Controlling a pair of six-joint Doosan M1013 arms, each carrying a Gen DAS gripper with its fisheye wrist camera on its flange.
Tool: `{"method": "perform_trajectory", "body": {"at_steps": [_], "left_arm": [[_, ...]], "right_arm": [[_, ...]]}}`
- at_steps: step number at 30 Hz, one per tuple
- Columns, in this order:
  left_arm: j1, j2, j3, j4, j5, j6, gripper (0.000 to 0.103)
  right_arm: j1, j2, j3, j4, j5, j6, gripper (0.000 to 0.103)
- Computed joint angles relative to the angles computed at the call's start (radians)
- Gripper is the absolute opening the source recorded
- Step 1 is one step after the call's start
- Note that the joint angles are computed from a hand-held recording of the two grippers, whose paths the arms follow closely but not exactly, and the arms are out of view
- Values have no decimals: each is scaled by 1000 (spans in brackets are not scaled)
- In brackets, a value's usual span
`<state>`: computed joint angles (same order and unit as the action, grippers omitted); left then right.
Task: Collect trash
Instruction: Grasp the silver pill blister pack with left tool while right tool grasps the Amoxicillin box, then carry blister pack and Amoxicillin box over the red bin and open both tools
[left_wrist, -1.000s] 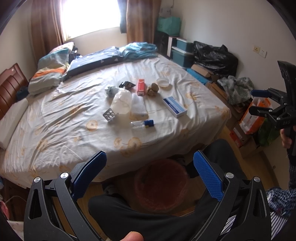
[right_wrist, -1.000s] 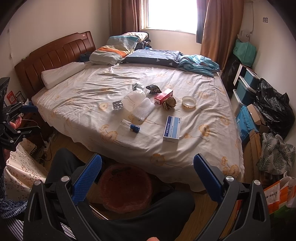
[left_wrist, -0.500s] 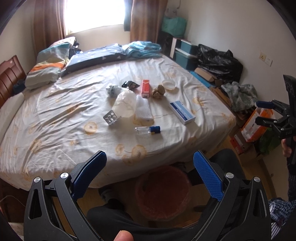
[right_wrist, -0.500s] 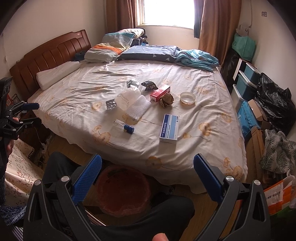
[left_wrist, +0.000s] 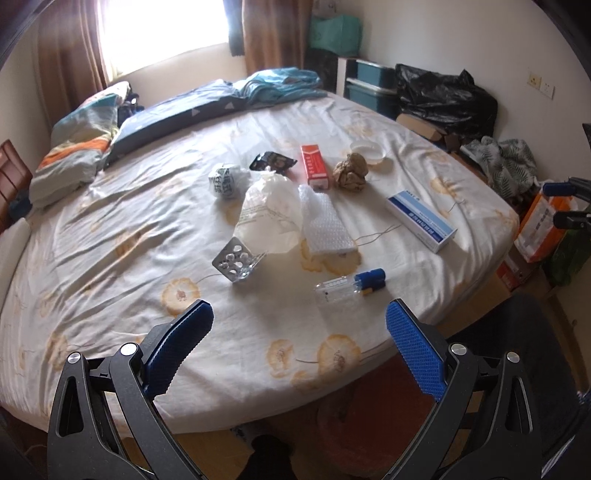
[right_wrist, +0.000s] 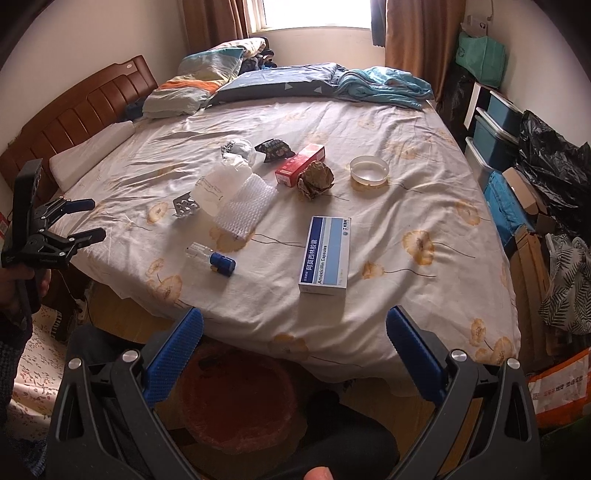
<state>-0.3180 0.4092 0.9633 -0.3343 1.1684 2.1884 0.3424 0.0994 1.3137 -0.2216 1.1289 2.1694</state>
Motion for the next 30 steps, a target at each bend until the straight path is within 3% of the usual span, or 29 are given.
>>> {"method": "perform_trajectory", "body": {"at_steps": [10,16,18,25,27,30], "left_arm": [[2,162,-130,2,29,13,97],[-4,232,-189,22,34,30,84],[-5,250,-203,24,34,36,72],[-14,298,-250,46,71,43,55],[-15,309,-262,51,83,40,40],[-11,320,-274,47,86,17,26]], "right_arm": [[-59,103,-32,28,-10,-12,98],[-89,171,-68,27,-3,-18,98],[-96,191,-79,25,4,-14,98],[-114,247,-113,37,21,-18,98],[-116,261,-123,38,33,-21,98],[-119,279,-139,38,50,-27,97]]}}
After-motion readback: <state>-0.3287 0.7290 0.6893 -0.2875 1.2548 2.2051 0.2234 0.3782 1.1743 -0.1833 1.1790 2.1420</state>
